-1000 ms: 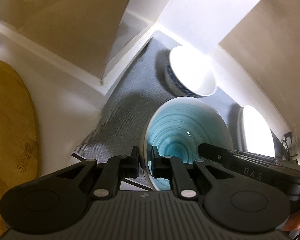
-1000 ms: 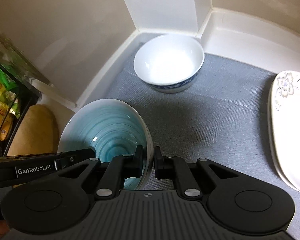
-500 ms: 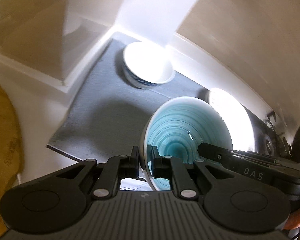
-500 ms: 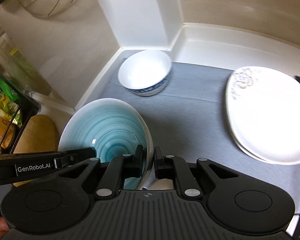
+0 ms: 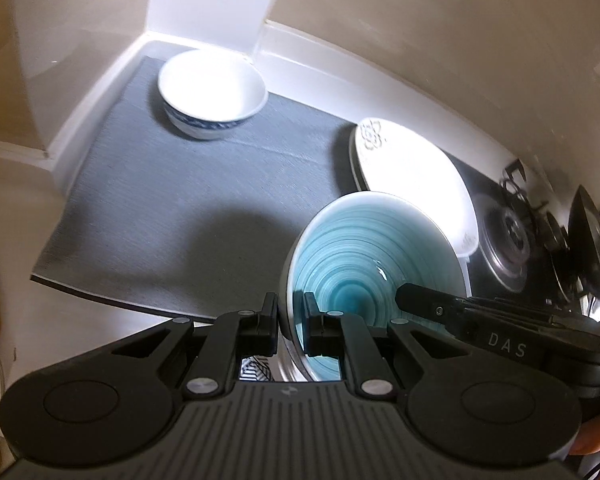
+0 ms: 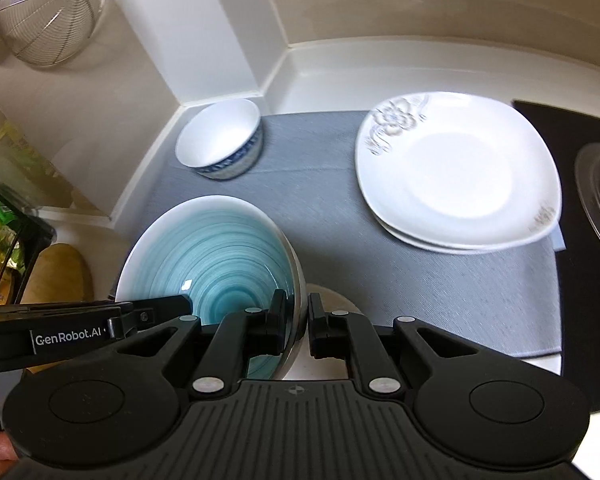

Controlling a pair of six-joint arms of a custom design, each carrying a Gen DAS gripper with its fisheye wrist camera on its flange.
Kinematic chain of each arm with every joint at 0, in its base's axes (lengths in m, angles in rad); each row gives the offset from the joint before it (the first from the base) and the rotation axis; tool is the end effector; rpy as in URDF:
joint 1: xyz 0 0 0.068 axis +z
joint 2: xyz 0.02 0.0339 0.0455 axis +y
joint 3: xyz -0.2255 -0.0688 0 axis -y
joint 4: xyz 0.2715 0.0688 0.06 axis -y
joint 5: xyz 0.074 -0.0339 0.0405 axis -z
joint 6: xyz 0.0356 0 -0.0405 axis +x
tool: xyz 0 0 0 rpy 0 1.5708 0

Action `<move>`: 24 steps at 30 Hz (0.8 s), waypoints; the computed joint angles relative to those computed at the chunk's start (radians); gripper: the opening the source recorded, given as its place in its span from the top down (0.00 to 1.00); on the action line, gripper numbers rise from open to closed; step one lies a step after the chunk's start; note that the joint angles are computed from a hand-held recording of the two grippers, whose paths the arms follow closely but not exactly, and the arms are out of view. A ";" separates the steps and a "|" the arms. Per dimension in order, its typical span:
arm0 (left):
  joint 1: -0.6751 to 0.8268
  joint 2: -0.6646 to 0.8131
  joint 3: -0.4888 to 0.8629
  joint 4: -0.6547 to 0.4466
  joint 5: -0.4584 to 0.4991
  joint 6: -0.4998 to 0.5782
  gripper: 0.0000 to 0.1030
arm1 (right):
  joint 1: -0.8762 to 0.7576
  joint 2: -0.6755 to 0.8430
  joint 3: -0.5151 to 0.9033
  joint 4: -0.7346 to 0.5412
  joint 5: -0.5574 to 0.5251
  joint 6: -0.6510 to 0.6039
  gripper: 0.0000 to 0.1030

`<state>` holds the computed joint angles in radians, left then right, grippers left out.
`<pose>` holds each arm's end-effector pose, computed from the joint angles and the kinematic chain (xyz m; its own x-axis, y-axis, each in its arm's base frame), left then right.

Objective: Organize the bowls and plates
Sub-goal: 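Carry the teal bowl over the cream bowl and lower it inside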

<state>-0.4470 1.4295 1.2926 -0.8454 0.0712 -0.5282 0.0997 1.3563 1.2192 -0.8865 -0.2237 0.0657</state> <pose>0.2930 -0.1433 0.2681 -0.8831 -0.1342 -0.4496 0.0252 0.9433 -0.3309 0.3034 0.0383 0.2633 -0.8618 -0.0219 -0.5067 -0.1557 0.9623 0.2232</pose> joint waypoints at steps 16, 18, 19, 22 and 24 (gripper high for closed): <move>-0.036 0.045 0.007 -0.009 0.017 0.018 0.88 | -0.039 -0.048 -0.069 -0.014 0.014 0.014 0.89; -0.039 0.055 0.012 -0.010 0.020 0.020 0.88 | -0.042 -0.044 -0.070 -0.014 0.015 0.013 0.89; -0.039 0.060 0.015 -0.011 0.022 0.022 0.88 | -0.044 -0.043 -0.071 -0.014 0.016 0.012 0.89; -0.039 0.072 0.020 -0.013 0.026 0.027 0.88 | -0.049 -0.038 -0.074 -0.015 0.016 0.012 0.89; -0.037 0.078 0.021 -0.012 0.029 0.033 0.88 | -0.051 -0.032 -0.074 -0.013 0.016 0.012 0.89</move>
